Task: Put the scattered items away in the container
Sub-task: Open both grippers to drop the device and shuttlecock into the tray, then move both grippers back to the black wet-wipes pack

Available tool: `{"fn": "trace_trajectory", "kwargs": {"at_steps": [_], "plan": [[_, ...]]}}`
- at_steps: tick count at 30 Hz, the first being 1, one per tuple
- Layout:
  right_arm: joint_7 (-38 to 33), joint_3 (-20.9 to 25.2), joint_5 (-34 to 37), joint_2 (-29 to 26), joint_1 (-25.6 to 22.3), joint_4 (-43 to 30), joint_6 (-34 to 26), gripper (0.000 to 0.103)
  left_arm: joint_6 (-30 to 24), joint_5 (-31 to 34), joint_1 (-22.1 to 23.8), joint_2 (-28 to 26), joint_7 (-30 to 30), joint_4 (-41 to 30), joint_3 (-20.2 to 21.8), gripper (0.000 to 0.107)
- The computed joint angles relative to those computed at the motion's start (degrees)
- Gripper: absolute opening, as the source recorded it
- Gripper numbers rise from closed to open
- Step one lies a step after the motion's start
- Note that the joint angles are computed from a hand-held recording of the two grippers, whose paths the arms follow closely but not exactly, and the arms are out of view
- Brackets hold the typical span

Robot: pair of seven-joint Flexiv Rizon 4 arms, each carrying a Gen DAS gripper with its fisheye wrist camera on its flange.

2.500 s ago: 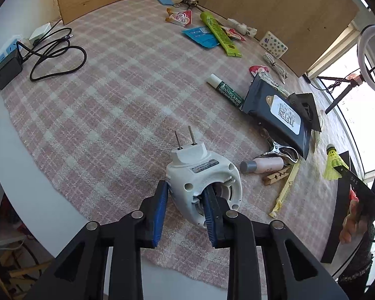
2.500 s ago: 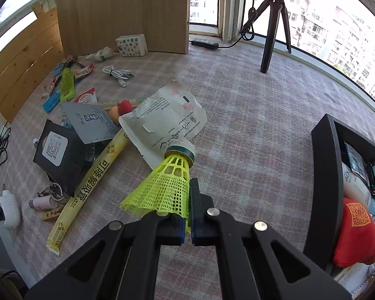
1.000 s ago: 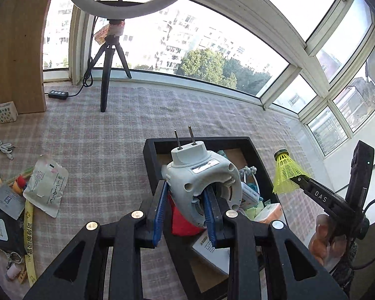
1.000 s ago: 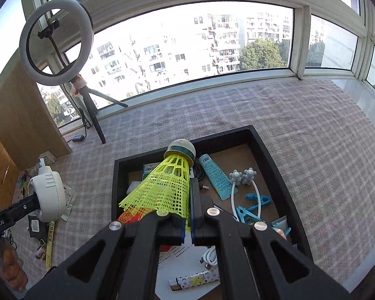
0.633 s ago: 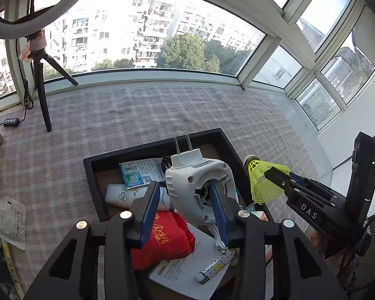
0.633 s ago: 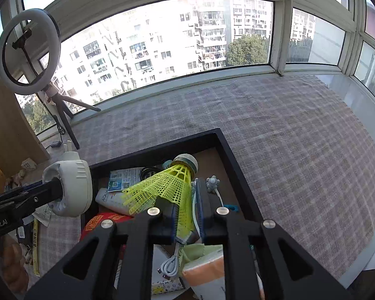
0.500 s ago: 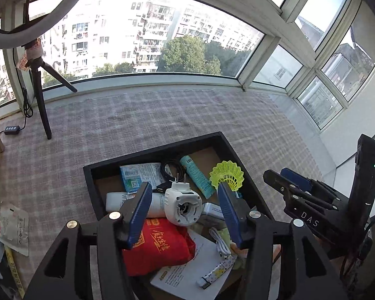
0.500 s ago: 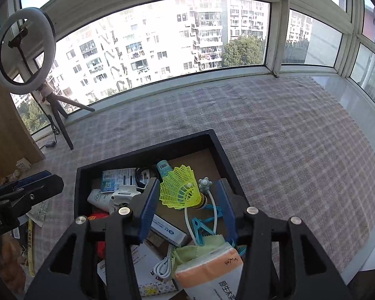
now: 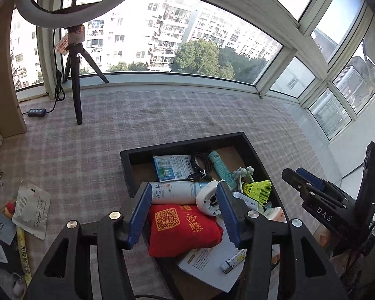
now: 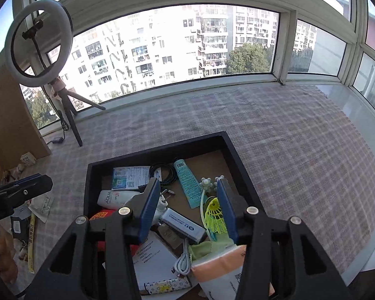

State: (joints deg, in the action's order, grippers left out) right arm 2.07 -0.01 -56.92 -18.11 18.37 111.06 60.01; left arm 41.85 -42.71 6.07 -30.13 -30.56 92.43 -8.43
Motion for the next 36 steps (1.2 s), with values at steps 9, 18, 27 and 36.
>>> {"fn": "trace_trajectory", "kwargs": {"at_steps": [9,18,27,36], "plan": [[-5.3,1.0,3.0,-4.5,3.3,-5.7,1.7,0.047,0.4,-0.8,4.6,-0.6,0.1,-0.5,2.3,0.05],[-12.0,0.2,9.3,-12.5,9.4,-15.3,4.7,0.047,1.0,0.6,11.8,-4.3,-1.7,-4.7,4.9,0.05],[-23.1,1.9,20.7,-23.7,15.2,-30.4,4.1,0.046,-2.8,5.7,19.3,-13.2,-7.2,-16.1,6.5,0.05],[-36.8,6.6,31.7,-37.5,18.7,-52.2,-3.4,0.037,-11.6,11.9,23.7,-24.0,-10.2,-31.2,5.8,0.05]]}}
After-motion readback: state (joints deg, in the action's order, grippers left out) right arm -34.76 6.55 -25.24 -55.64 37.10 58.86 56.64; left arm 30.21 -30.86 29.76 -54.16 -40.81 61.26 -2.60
